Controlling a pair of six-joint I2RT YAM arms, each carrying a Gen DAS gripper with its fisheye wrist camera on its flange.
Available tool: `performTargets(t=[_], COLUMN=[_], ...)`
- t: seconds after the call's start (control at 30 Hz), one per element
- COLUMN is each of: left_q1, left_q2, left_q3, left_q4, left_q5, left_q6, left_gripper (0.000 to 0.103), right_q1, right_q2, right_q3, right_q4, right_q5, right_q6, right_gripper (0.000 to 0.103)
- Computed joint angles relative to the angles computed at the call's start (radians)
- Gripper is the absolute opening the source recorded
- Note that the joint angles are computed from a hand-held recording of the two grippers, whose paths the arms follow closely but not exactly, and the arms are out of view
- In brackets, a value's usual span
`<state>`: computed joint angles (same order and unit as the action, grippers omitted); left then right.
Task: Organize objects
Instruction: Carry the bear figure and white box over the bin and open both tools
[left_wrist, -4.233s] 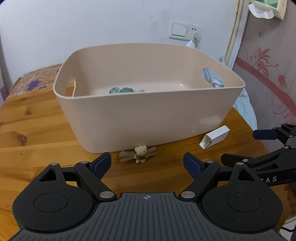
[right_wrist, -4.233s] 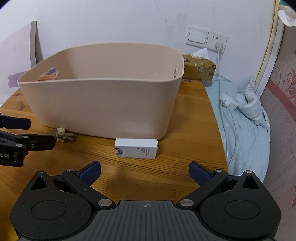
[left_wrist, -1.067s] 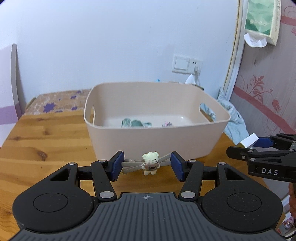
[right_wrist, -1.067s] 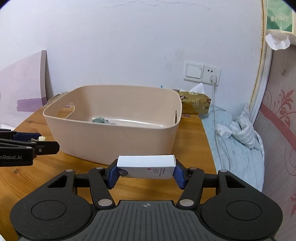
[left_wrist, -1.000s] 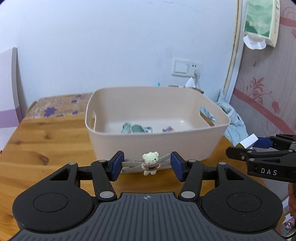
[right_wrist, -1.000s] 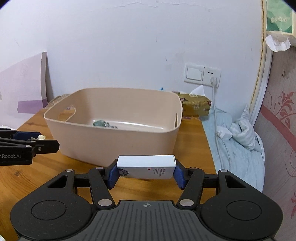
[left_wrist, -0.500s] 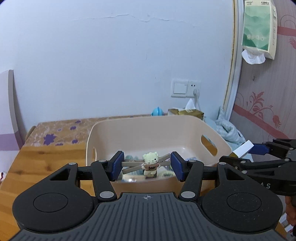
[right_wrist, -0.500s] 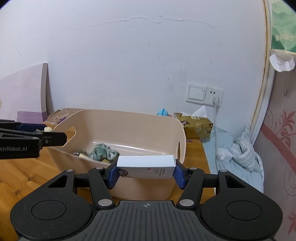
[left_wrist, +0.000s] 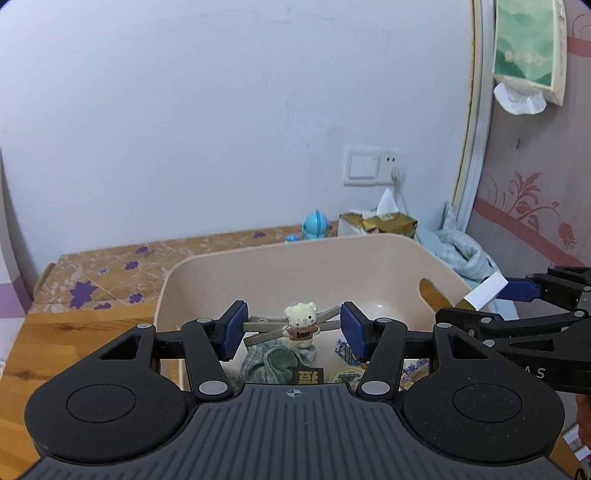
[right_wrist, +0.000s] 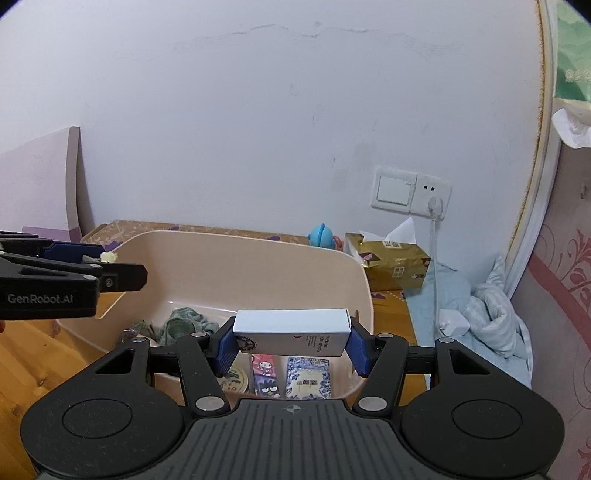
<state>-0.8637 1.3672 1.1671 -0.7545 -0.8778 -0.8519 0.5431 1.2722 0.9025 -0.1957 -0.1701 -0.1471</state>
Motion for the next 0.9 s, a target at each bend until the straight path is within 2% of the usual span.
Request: performTargets(t=[0.23,0.47,0.9], left_q1=[0.119,0.19,0.209], left_q2=[0.037,0.068,0.105], left_q3=[-0.026,-0.04,-0.033], left_q4=[0.088,0.108,0.07], left_q5=[0.118,0.231,0.278], left_q6=[0.087,0.115,0.11], left_gripper=[0.057,0.057,0.057], right_q1=[0.017,0.04,0.065], right_q2=[0.126,0.208,0.298], right_q3=[0.086,0.137,0.207], right_q4=[-0.006,-0.018,-0.09], right_q5=[0.025,0.051,0.069], right_q6=[0.0,-0.009,-0.04], right_gripper=[0.056,0.056,0.058])
